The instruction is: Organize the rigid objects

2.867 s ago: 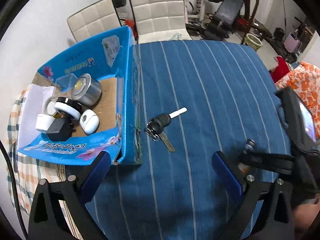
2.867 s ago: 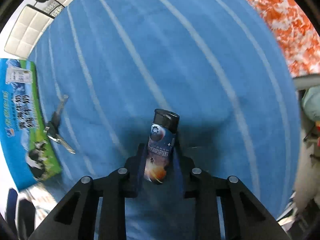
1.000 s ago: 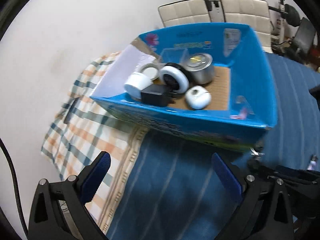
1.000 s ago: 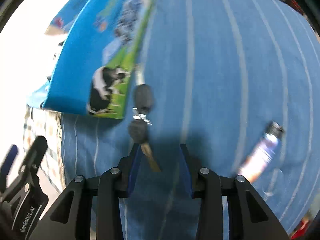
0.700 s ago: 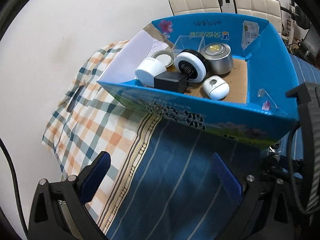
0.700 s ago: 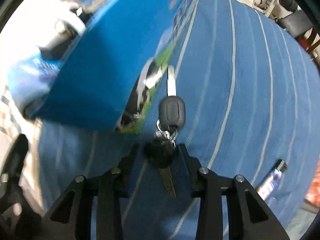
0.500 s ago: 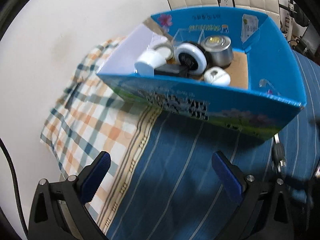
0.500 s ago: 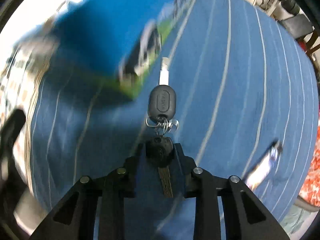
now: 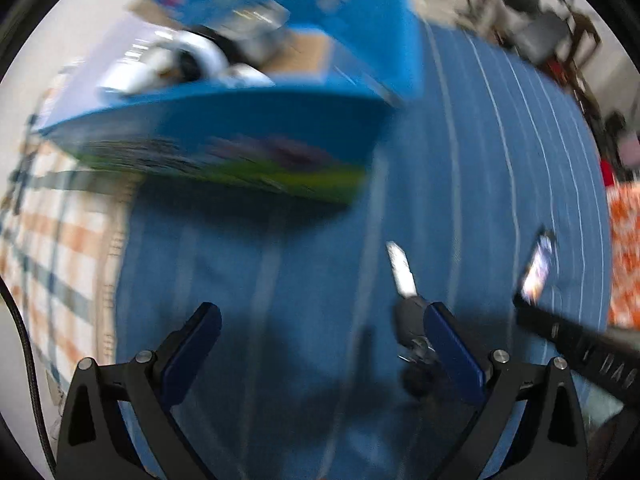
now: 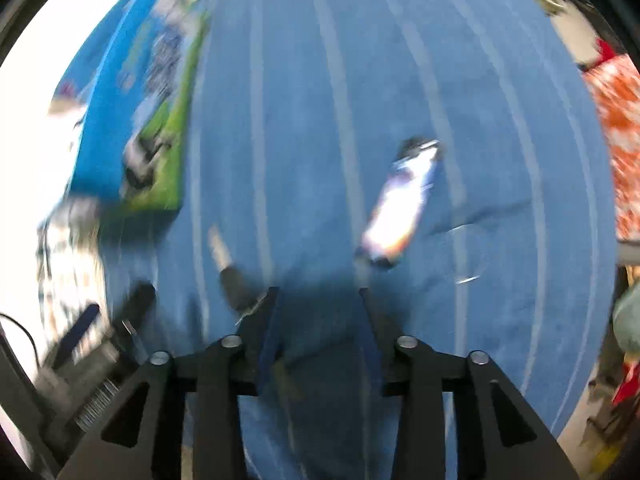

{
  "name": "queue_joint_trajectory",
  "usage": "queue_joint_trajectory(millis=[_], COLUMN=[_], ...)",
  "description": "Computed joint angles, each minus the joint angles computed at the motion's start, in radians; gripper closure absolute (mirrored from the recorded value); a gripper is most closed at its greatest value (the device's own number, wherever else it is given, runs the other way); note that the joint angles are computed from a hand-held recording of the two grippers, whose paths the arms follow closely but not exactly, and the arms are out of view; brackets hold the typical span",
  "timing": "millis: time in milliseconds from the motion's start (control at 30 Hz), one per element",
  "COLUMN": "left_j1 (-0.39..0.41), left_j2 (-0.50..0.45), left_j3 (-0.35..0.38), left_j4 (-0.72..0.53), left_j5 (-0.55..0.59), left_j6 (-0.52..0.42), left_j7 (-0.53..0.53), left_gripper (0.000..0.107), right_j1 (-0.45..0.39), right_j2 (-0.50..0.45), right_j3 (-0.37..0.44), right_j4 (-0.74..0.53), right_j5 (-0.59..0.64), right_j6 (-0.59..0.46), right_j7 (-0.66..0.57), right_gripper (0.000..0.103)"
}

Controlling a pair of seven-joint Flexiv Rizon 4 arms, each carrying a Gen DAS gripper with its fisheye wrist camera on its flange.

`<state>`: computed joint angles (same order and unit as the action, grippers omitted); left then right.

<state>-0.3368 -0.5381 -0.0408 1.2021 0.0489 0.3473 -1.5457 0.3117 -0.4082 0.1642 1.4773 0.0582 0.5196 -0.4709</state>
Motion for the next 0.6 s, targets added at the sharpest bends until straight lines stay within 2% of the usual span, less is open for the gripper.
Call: queue_joint_trajectory(millis=[67,167,200,267,300,333,367,400,433,467,567,600], left_j1=[-0.009,-0.019,-0.027,-0.052,-0.055,-0.059,-0.06,-0.059,-0.054,-0.049,-0.02,-0.014], left_j2=[-0.03,-0.075,-0.086,-0.111,-0.094,-0.087,-0.08,-0.072,-0.063,-0.062,-0.062,-0.06], left_j3=[-0.014,-0.033,-0.032,-0.016,-0.022,-0.021,-0.021,-0.022,-0.023,-0.025,-0.033,-0.032], left_j4=[-0.03,-0.068,-0.078,-0.099,-0.066,-0.05,-0.036,-0.021,-0.005,-0.005,0.003,0.005], left_j5=[-0.005,-0.038,-0.036,-0.026,-0.008,-0.008,-0.012,-0.016,-0.025,-0.034,-0.088,-0.097], left_j6=[-0.033,-0.078,-0.093,-0.129,-0.07,-0.046,-0.027,-0.005,0.018,0.016,0.007,0.004], left_j7=[0.02,0.046,0.05,0.063,0.066,0.064,0.062,0.061,0.061,0.062,0.057,0.055], left_gripper=[0.004,0.007,0.012,0.027,0.035,0.037,0.044,0.067,0.082,0.082,0.082,0.082], right_j1=[-0.022,-0.054,-0.055,-0.083,-0.088,-0.09,-0.097,-0.1,-0.088,-0.082,-0.063,-0.059], right_j2=[0.013,0.029,0.031,0.063,0.049,0.033,0.018,0.006,-0.001,-0.019,-0.042,-0.038], right_j3=[-0.01,-0.022,-0.023,-0.027,-0.033,-0.036,-0.038,-0.037,-0.046,-0.044,-0.054,-0.058], right_j4=[0.02,0.059,0.073,0.111,0.102,0.093,0.074,0.064,0.058,0.026,-0.029,-0.03], right_j5=[0.003,0.006,0.003,0.014,0.011,0.006,0.011,0.015,-0.021,-0.031,-0.087,-0.111], right_j6=[-0.016,-0.01,0.001,0.001,-0.001,-0.007,-0.029,-0.045,-0.042,-0.088,-0.189,-0.203], right_j7=[-0.005,-0.025,-0.02,-0.039,-0.046,-0.049,-0.058,-0.064,-0.057,-0.064,-0.07,-0.079], right_gripper=[0.052,0.051,0.051,0.051,0.051,0.051,0.051,0.049,0.047,0.046,0.058,0.07])
